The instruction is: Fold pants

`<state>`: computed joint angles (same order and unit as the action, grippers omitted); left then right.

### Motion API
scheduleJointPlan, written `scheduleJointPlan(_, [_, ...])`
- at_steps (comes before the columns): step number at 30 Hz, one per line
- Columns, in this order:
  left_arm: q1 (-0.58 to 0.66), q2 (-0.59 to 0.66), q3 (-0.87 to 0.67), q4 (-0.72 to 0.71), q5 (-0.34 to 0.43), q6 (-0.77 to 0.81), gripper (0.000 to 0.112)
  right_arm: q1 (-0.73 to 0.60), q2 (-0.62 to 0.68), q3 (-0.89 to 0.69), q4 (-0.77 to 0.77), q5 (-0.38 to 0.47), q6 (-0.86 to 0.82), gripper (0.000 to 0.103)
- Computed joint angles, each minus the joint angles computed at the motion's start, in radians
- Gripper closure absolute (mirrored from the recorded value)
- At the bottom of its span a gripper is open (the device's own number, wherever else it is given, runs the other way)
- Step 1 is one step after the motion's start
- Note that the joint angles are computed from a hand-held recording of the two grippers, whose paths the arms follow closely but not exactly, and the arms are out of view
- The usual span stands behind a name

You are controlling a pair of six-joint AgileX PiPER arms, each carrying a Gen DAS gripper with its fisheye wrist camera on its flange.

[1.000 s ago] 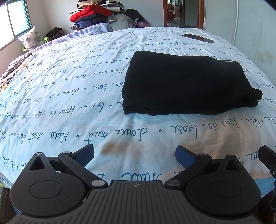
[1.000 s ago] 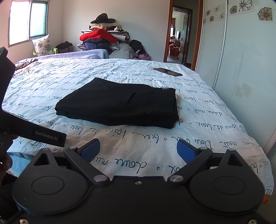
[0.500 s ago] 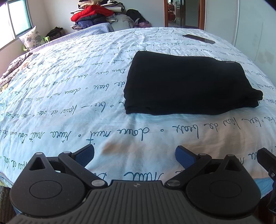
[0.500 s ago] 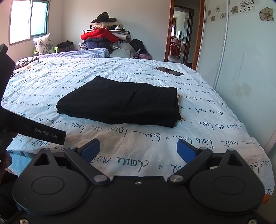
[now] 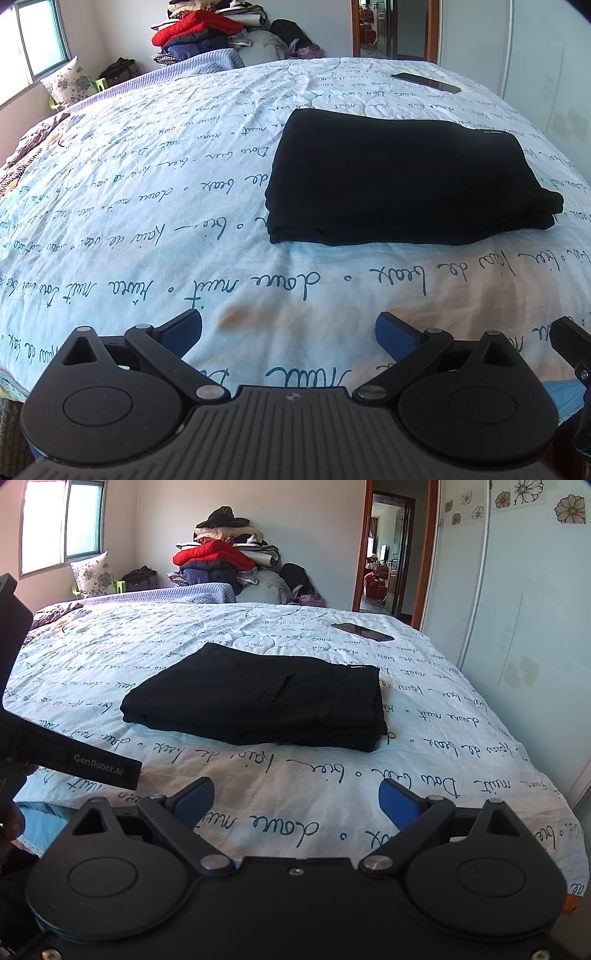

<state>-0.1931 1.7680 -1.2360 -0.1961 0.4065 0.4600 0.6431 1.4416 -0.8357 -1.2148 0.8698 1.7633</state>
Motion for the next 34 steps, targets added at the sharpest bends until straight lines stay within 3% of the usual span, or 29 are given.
scheduleJointPlan(20, [0.006, 0.008, -0.015, -0.02, 0.01, 0.018, 0.011, -0.01, 0.0, -0.009, 0.004, -0.001, -0.015, 0.006])
scheduleJointPlan(28, [0.018, 0.013, -0.048, -0.072, 0.035, 0.062, 0.011, -0.037, 0.015, -0.044, 0.019, -0.006, -0.052, 0.006])
scheduleJointPlan(31, [0.052, 0.015, -0.075, -0.158, 0.06, 0.112, 0.011, -0.035, 0.011, -0.057, -0.017, 0.003, -0.029, 0.006])
scheduleJointPlan(34, [0.125, 0.046, -0.18, -0.249, 0.141, 0.145, 0.011, -0.055, -0.026, -0.03, -0.176, -0.1, 0.063, 0.006])
